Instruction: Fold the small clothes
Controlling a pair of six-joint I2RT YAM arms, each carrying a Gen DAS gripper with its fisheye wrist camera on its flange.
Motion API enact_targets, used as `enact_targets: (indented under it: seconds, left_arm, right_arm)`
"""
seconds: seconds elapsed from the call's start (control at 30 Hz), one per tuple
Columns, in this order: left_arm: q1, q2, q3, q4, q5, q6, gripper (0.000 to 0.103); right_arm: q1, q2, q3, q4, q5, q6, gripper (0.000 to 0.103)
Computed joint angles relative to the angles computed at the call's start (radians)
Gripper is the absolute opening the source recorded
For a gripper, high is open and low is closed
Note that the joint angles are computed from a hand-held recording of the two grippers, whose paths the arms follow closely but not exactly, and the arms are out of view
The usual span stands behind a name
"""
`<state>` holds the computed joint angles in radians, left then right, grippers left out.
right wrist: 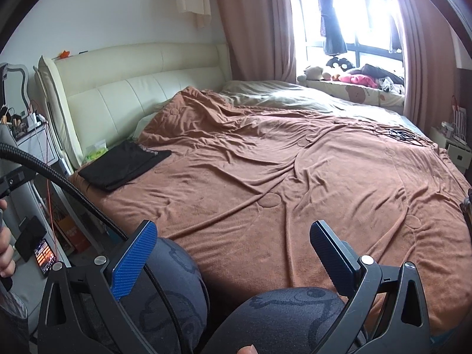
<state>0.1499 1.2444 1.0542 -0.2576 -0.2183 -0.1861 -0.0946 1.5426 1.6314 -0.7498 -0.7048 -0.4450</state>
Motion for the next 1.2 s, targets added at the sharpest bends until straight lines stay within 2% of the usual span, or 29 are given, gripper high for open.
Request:
enact_targets:
  seconds: [0.4,1.2]
  left_arm:
    - [0.014,0.043,0.011,0.017,-0.017,-0.007,0.103]
    - [-0.014,-0.002,-0.006,-0.006,-0.042,0.003,0.103]
  right_arm:
    - [-0.031,-0.029,-0.088,0.096,-0.053,0.043,0.103]
    - [-0.048,0.001,-0.052,0.065,-0.071,0.063,0.103]
